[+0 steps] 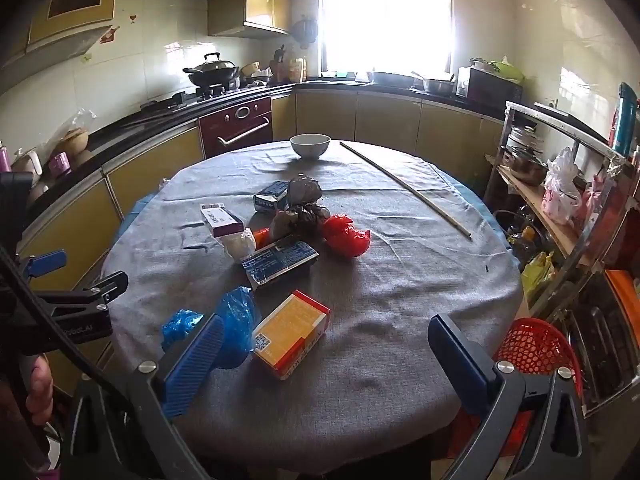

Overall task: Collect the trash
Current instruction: 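Move the left tool toward the blue plastic bag on the table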

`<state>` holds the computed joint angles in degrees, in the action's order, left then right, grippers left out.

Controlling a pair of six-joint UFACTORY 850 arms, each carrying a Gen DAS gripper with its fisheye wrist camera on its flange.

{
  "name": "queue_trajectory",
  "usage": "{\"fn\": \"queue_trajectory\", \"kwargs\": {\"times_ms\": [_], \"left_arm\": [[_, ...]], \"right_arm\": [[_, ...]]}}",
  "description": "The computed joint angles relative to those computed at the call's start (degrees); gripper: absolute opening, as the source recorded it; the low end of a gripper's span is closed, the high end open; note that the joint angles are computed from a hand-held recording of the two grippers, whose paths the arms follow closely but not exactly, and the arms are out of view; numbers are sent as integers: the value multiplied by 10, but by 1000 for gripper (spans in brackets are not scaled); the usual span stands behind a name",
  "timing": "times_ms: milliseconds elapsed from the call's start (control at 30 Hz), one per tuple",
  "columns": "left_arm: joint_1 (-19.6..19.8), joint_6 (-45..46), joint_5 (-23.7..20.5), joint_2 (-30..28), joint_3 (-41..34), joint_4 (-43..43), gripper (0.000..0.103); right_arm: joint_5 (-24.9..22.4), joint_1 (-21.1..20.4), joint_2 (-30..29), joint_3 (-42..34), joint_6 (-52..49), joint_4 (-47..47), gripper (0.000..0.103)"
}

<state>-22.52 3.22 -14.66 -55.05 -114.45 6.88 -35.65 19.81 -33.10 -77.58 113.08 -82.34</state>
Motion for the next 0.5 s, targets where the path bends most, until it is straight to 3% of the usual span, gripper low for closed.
{"fn": "queue_trajectory", "kwargs": {"times_ms": [233, 333, 500], "left_arm": [[1, 36, -19, -4, -10, -36, 103], [-1, 28, -2, -5, -5, -26, 103], [-1, 73, -42, -21, -33, -73, 103]], "right_arm": [[-4, 2, -1, -2, -3, 5, 103], [-4, 0, -4, -6, -13, 16, 103], [-13, 0, -15, -18, -45, 55, 103]]}}
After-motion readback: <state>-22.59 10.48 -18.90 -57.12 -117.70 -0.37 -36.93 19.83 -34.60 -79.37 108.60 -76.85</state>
